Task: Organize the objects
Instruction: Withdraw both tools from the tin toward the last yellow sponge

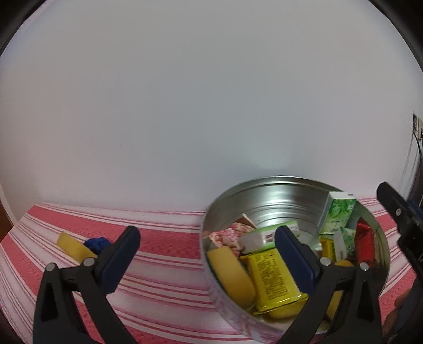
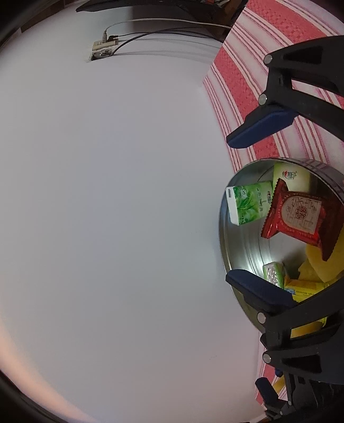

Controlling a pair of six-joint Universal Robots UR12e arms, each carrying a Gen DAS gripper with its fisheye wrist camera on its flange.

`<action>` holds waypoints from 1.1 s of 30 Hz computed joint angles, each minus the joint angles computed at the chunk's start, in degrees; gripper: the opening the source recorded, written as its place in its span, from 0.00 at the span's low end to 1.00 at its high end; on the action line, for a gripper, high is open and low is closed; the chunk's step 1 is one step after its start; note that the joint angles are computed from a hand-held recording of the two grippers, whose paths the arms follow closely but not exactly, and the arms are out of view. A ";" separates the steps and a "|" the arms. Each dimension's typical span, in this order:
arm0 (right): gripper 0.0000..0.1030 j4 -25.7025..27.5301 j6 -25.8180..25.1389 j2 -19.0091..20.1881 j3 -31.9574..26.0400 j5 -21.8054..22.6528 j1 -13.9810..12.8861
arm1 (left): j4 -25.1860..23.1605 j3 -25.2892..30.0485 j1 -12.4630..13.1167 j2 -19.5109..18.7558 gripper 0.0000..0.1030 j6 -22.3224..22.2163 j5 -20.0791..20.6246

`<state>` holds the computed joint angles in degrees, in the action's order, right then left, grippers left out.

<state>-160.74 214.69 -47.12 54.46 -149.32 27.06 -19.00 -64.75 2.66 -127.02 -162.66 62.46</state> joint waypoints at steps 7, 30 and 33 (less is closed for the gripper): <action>0.92 -3.86 -5.67 1.53 -2.04 -0.66 0.65 | 2.21 -0.64 0.65 0.01 1.00 -0.39 2.58; 0.92 -14.17 -16.31 7.05 -9.30 0.02 2.42 | 6.71 -1.36 3.78 -0.53 1.00 -3.50 2.03; 0.92 -11.37 -12.54 6.06 -7.84 1.96 2.12 | 5.63 -1.54 4.25 -0.26 1.00 -2.99 1.48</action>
<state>-172.11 202.15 -41.05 46.62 -147.35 29.18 -13.36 -66.29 6.91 -127.29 -165.65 63.94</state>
